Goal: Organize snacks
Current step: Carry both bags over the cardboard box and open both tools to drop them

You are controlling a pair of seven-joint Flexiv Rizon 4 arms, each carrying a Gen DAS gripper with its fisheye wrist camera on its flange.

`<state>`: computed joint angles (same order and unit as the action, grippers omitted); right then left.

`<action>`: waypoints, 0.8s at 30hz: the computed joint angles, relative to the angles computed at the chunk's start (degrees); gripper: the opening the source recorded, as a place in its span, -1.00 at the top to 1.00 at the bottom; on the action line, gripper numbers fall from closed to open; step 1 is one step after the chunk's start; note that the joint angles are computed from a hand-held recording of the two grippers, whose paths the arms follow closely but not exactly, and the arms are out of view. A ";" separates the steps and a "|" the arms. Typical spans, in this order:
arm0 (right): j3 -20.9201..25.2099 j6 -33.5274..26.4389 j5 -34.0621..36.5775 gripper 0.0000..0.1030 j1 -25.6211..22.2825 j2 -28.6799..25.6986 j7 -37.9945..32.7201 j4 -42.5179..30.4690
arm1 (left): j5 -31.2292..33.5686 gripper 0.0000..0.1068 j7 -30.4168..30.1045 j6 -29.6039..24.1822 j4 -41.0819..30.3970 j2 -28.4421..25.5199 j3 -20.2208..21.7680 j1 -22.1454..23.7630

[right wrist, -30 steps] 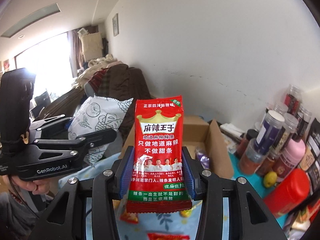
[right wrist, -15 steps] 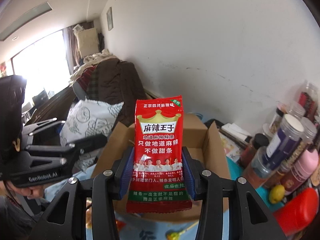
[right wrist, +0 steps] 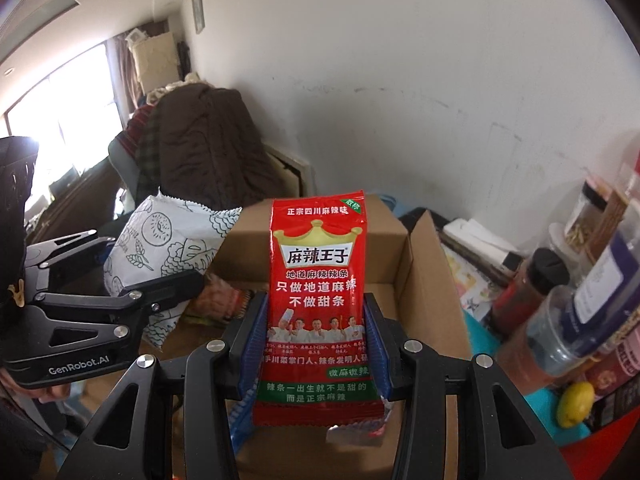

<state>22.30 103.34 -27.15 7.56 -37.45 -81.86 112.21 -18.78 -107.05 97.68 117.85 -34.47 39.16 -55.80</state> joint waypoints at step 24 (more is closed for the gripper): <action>-7.00 -9.28 8.15 -0.08 7.90 -1.06 -4.67 -4.64 | 14.22 -0.08 -13.41 -20.40 -9.26 -2.46 4.18 0.70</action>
<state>15.29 94.06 -19.00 15.46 -38.51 -86.53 107.57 -4.56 -120.45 77.28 108.59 -36.93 43.34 -55.10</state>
